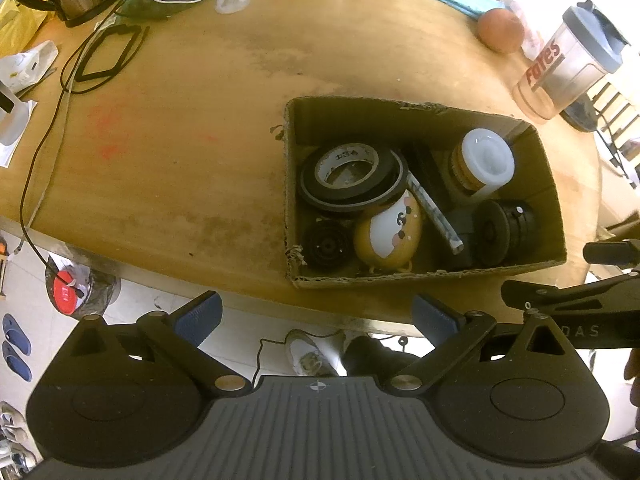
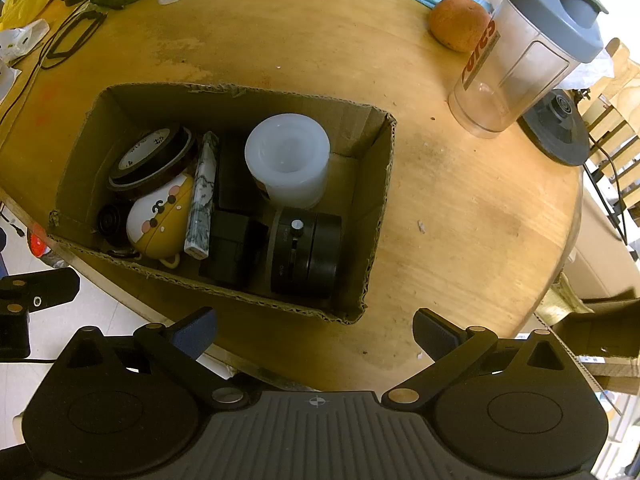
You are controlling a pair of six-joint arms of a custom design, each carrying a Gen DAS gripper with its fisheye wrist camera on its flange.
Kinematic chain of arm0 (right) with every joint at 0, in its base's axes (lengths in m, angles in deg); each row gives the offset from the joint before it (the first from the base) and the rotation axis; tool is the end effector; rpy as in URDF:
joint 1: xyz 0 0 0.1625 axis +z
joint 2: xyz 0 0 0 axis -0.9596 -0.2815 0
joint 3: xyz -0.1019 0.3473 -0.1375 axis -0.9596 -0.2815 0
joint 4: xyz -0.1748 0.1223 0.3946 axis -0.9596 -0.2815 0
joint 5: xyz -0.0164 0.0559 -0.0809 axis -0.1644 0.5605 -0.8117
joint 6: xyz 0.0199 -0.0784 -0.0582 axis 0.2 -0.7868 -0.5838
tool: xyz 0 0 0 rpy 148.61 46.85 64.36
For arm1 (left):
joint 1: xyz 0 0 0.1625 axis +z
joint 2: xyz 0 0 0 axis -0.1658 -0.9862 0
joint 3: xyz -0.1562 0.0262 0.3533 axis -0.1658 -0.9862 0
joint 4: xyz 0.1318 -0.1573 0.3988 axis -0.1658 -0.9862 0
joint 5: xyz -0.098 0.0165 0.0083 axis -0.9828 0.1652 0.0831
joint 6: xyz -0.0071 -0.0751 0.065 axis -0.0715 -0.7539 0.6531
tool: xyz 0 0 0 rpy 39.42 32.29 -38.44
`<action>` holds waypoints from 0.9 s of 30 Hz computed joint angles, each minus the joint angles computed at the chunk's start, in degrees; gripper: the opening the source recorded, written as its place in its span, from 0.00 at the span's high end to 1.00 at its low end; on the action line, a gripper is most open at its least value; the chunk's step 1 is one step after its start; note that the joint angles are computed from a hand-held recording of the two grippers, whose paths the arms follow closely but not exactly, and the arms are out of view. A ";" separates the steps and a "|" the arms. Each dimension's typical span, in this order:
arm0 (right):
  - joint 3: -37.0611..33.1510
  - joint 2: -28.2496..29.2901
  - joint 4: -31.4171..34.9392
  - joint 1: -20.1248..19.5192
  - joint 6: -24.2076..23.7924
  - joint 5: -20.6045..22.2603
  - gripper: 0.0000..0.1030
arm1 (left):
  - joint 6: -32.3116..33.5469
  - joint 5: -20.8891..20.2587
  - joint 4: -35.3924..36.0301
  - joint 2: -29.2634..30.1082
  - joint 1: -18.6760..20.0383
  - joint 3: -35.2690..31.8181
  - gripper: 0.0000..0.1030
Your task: Organize rigid objects
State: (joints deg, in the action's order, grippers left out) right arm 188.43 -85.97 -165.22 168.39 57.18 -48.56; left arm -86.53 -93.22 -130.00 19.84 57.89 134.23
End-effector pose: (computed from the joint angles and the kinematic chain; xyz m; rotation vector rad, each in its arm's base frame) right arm 0.1117 -0.6135 0.2135 0.1340 -2.3152 0.1647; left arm -0.2880 -0.6160 0.0434 0.2787 2.4064 -0.1906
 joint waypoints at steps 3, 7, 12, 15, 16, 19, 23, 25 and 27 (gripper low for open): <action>-0.05 0.04 -0.01 -0.03 -0.10 0.09 0.00 | -0.08 0.07 0.02 0.02 -0.02 -0.01 0.00; -0.14 0.12 0.05 -0.03 -0.12 0.12 0.00 | -0.32 -0.01 -0.07 0.07 -0.07 0.04 0.00; -0.08 0.26 -0.39 0.03 -0.47 0.29 0.00 | -0.28 -0.23 -0.36 -0.14 0.00 0.22 0.00; 0.19 0.12 -1.33 0.07 -0.72 1.19 0.00 | 0.09 -0.95 -1.39 -0.43 0.16 0.48 0.00; 0.28 -0.06 -1.61 0.01 -0.71 1.91 0.00 | 0.26 -1.17 -1.75 -0.48 0.17 0.56 0.00; 0.33 -0.48 -1.94 -0.06 -0.34 3.85 0.00 | 0.86 -1.84 -2.92 -0.78 0.21 0.89 0.00; 0.47 -1.06 -1.97 -0.08 -0.32 5.13 0.00 | 1.41 -2.60 -4.53 -1.13 0.08 1.21 0.00; 0.60 -1.33 -1.84 0.04 -0.02 5.12 0.00 | 1.45 -2.30 -4.77 -1.17 -0.08 1.27 0.00; 0.72 -1.65 -1.61 0.09 0.42 5.16 0.00 | 1.30 -2.07 -4.66 -1.19 -0.13 1.23 0.00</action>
